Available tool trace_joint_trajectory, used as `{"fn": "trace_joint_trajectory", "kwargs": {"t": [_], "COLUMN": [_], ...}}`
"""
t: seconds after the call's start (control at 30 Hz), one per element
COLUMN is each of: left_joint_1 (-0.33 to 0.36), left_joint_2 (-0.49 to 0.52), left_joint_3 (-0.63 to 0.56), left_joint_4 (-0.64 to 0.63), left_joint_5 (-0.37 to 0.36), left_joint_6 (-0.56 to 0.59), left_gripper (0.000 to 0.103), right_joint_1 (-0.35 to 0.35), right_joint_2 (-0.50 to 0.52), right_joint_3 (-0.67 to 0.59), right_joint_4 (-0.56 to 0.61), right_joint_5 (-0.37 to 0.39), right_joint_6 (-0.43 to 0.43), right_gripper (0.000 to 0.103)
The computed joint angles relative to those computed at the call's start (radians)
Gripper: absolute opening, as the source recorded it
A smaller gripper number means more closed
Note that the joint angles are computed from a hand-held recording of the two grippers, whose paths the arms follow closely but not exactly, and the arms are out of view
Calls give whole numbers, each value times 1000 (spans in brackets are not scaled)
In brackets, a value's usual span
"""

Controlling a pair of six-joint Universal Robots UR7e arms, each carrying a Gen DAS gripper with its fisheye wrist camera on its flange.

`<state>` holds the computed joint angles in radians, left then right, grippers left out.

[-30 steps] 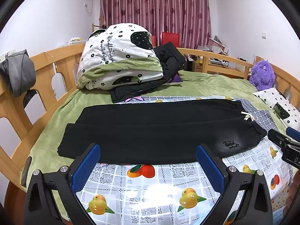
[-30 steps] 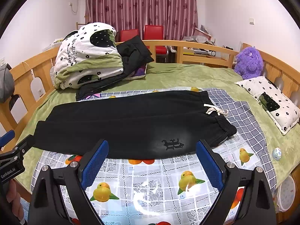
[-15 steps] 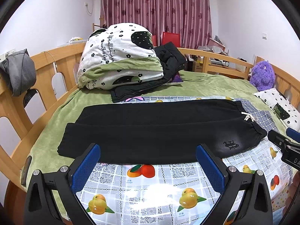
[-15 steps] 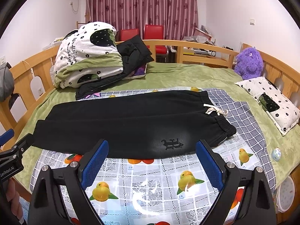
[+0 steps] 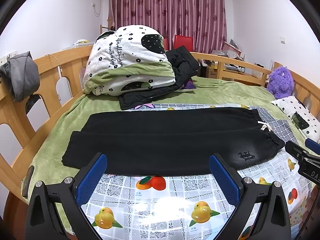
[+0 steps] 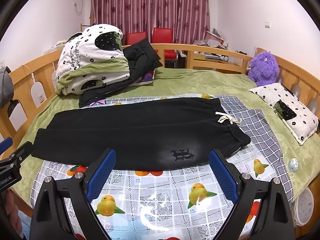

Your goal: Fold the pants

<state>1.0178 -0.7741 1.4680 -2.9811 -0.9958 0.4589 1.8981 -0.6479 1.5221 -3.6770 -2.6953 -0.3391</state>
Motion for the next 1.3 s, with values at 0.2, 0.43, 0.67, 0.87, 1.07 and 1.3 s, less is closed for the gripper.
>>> {"fn": "trace_joint_trajectory", "kwargs": {"t": [0.2, 0.43, 0.67, 0.87, 1.07, 1.3], "left_joint_1": [-3, -16, -29, 4, 61, 154], "left_joint_2": [-3, -67, -147, -115, -21, 146], "left_joint_3": [4, 25, 11, -85, -210, -433], "left_joint_4": [-6, 27, 114, 188, 230, 330], "left_joint_5": [-7, -28, -69, -81, -105, -62], "left_joint_6": [-2, -74, -45, -53, -19, -49], "left_gripper": [103, 103, 103, 103, 103, 96], "right_joint_1": [-4, 8, 63, 86, 21, -156], "right_joint_2": [-34, -45, -88, -103, -153, -200], "right_joint_3": [40, 66, 61, 17, 48, 126], "right_joint_4": [87, 23, 23, 48, 47, 176], "right_joint_5": [26, 74, 101, 51, 71, 164], "right_joint_6": [104, 73, 46, -27, -30, 140], "right_gripper": [93, 93, 90, 96, 97, 88]}}
